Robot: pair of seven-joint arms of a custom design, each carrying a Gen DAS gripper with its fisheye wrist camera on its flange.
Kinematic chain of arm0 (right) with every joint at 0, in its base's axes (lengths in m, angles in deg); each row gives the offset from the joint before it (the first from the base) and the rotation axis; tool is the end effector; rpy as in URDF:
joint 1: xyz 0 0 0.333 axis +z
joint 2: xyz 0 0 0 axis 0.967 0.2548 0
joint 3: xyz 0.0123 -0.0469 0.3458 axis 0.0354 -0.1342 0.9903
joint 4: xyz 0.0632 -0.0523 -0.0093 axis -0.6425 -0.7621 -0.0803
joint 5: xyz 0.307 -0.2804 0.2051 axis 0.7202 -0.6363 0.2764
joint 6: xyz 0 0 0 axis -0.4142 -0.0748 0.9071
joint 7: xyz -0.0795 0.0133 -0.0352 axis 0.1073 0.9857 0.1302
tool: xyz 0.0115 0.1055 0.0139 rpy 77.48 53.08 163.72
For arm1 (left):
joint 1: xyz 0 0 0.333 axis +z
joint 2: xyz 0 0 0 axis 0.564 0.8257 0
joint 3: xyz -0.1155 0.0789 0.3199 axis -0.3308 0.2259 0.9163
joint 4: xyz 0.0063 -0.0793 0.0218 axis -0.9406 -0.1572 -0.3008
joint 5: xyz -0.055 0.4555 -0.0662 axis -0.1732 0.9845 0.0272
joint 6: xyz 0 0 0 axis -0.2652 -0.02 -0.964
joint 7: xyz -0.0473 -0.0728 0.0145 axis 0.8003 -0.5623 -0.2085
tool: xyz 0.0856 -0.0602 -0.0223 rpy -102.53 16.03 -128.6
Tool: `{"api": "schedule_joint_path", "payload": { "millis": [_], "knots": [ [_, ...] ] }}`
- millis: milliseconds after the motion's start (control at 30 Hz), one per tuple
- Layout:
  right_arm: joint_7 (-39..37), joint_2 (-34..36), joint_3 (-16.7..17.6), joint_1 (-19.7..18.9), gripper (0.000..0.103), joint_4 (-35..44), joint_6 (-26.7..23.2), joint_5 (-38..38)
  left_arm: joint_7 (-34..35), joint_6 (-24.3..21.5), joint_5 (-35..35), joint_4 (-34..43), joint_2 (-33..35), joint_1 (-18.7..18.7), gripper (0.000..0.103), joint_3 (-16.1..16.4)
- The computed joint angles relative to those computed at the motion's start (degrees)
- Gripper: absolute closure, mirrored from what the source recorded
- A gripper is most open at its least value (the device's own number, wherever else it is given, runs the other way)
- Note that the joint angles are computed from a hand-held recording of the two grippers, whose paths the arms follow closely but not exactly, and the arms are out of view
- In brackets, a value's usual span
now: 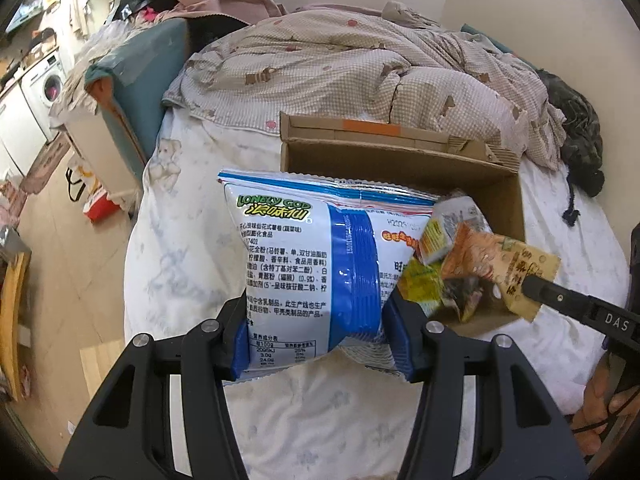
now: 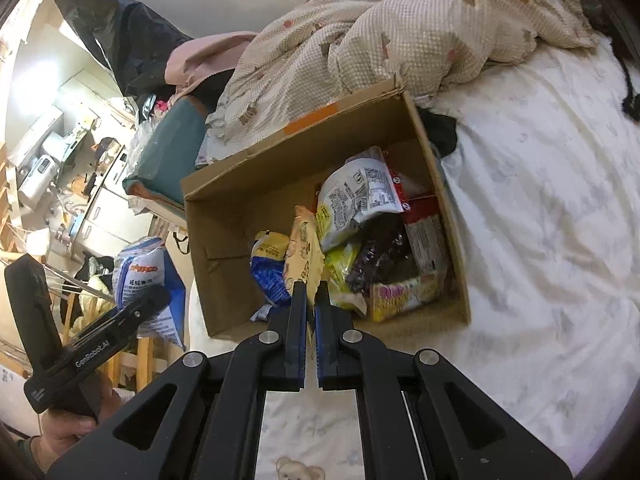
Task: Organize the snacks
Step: 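Carry the chip bag and peanut packet into the box and open both tools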
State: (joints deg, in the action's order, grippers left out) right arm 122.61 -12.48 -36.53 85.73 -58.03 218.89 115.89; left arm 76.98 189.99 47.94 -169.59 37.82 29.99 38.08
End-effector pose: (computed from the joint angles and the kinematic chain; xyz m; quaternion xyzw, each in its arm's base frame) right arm 0.6155 0.0709 0.4866 -0.4840 0.7870 -0.0249 0.3818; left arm 0.7295 -0.1802 0.5207 -0.5410 0.7880 -0.2609 0.1355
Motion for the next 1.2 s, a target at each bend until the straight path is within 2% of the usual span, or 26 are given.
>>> {"api": "schedule_joint_path", "payload": {
  "millis": [200, 367, 500, 600, 733, 1000, 1067, 1100, 1133, 1167, 1200],
  "knots": [
    [0.7, 4.1, 0.5, -1.3, 0.100, 2.8, -2.6, -0.5, 5.0, 5.5, -1.4, -0.8, 2.3, 0.4, 0.052, -1.5],
    [5.6, 5.2, 0.9, -2.1, 0.099, 3.3, -2.9, -5.0, 5.8, 3.9, -3.2, 0.3, 3.6, 0.7, 0.051, -1.7],
    [6.6, 5.8, 1.1, -2.7, 0.097, 3.8, -2.9, -4.8, 4.9, 4.1, -1.9, 0.7, 4.1, 0.0, 0.051, -1.2],
    [11.7, 5.9, 1.0, -2.9, 0.094, 4.0, -2.4, -11.2, 4.2, 4.5, -1.6, 0.9, 4.4, -0.1, 0.050, -1.2],
    [12.0, 5.3, 1.1, -3.2, 0.094, 3.5, -1.1, -11.0, 3.3, 5.5, -1.5, 0.8, 4.6, 0.0, 0.050, -1.1],
    [20.7, 4.7, 0.8, -3.2, 0.092, 3.2, -0.5, -23.0, 2.3, 6.8, -2.2, 0.7, 4.5, 0.6, 0.049, -1.3],
    [24.8, 4.5, 0.7, -3.4, 0.082, 3.0, -0.2, -28.0, 1.5, 7.8, -0.6, 0.0, 4.1, 0.0, 0.047, -0.8],
    [26.2, 4.3, 0.7, -3.4, 0.077, 2.8, 0.1, -29.7, 1.1, 8.3, 0.2, -0.3, 4.0, -0.3, 0.041, -0.5],
    [27.0, 4.2, 0.7, -3.5, 0.062, 2.7, 0.4, -30.3, 0.5, 9.2, 1.4, -0.8, 3.7, -0.7, 0.036, -0.2],
    [27.5, 4.1, 0.6, -3.5, 0.036, 2.5, 0.9, -30.5, 0.2, 10.0, 2.1, -1.1, 3.5, -0.9, 0.027, -0.1],
    [29.0, 4.0, 0.6, -3.6, 0.025, 2.3, 1.5, -31.8, 0.3, 11.1, 2.0, -1.6, 3.2, -0.7, 0.018, -0.3]
  ]
}}
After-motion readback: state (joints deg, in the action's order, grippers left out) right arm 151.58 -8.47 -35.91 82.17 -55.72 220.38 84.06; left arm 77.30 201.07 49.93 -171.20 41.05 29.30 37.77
